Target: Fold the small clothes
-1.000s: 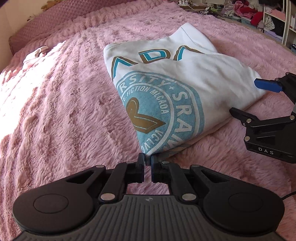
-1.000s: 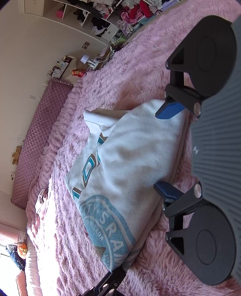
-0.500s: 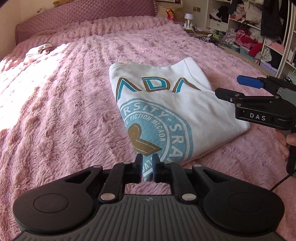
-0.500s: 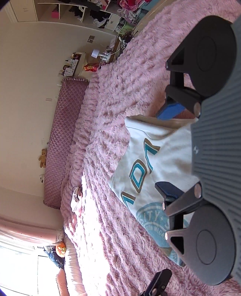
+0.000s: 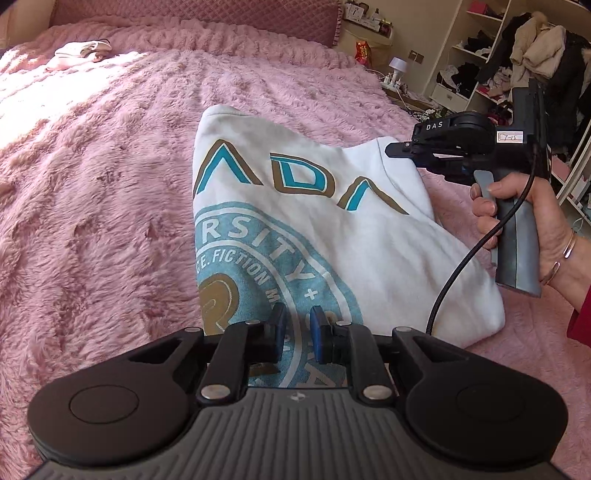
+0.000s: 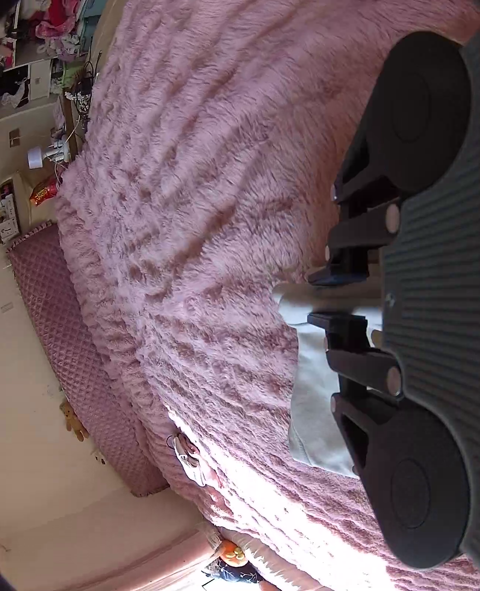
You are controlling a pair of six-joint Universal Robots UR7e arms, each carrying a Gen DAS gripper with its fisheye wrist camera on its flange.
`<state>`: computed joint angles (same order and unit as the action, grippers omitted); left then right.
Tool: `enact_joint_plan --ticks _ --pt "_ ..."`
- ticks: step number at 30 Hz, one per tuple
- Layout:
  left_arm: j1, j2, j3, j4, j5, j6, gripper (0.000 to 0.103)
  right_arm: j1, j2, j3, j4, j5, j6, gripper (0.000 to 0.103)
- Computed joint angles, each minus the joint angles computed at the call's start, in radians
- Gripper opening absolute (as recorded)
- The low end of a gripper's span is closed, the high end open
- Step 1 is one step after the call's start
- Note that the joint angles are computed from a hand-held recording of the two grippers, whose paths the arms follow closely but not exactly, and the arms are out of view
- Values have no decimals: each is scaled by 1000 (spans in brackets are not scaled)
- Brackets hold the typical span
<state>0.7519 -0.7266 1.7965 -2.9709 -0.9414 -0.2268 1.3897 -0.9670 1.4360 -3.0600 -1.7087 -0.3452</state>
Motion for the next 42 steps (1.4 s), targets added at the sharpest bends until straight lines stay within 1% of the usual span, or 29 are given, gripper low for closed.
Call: enact_joint_plan --ticks 1,3,4,5,8,10,11,13,14,15,16,19,21,24,27,29,30,31,32,33,37,40,42 --pt "-2 0 3 -1 5 -8 20 -8 -2 4 -8 52 1 10" --pt "-3 0 11 -10 9 -21 20 -14 -1 19 -59 110 -14 9" --pt "-4 1 14 -17 14 -22 20 -16 3 19 -83 125 -22 9" --pt "-6 3 18 -28 20 -21 20 -16 11 9 -89 112 -28 9" --pt "-15 18 15 -36 41 -6 20 -21 46 -45 -20 -6 -13 9" --pt "-17 21 12 -29 44 -18 20 -39 54 -61 26 -23 -1 9" --pt "-14 22 9 -23 44 -19 20 -51 51 -53 21 -24 9 10" --pt "-12 22 7 -19 42 -17 20 -65 33 -37 22 1 25 20" --pt "-11 21 8 -18 39 -15 20 -65 23 -25 9 -2 29 34" --pt "-8 20 9 -19 35 -14 20 -66 2 1 -9 10 22 37" --pt "-6 18 8 -16 29 -18 20 -70 -30 35 -15 43 4 36" --pt "2 15 1 -6 17 -28 20 -88 -160 168 28 140 -46 37" --pt "2 17 0 -9 18 -26 20 -105 -247 262 64 180 -62 40" --pt "0 20 1 -13 26 -26 20 -138 -370 404 115 203 -56 40" --pt "-3 19 -5 8 30 -43 20 -161 -435 503 102 198 -50 41" --pt "-4 19 -12 28 32 -54 20 -166 -448 529 109 194 -47 41" --pt "-4 19 -19 42 34 -60 20 -168 -450 545 98 192 -44 38" --pt "-5 19 -21 49 36 -62 20 -168 -449 547 107 190 -43 29" --pt "-6 19 -23 55 39 -65 20 -167 -447 544 132 189 -47 6" --pt "-7 19 -25 63 43 -68 20 -162 -445 544 131 177 -36 6" --pt "-7 20 -33 77 45 -77 20 -152 -473 572 85 190 -25 4" --pt "-7 15 -25 64 37 -82 20 -142 -478 577 89 145 -11 3" --pt "-5 8 -16 42 26 -83 20 -149 -459 580 82 114 -9 4"
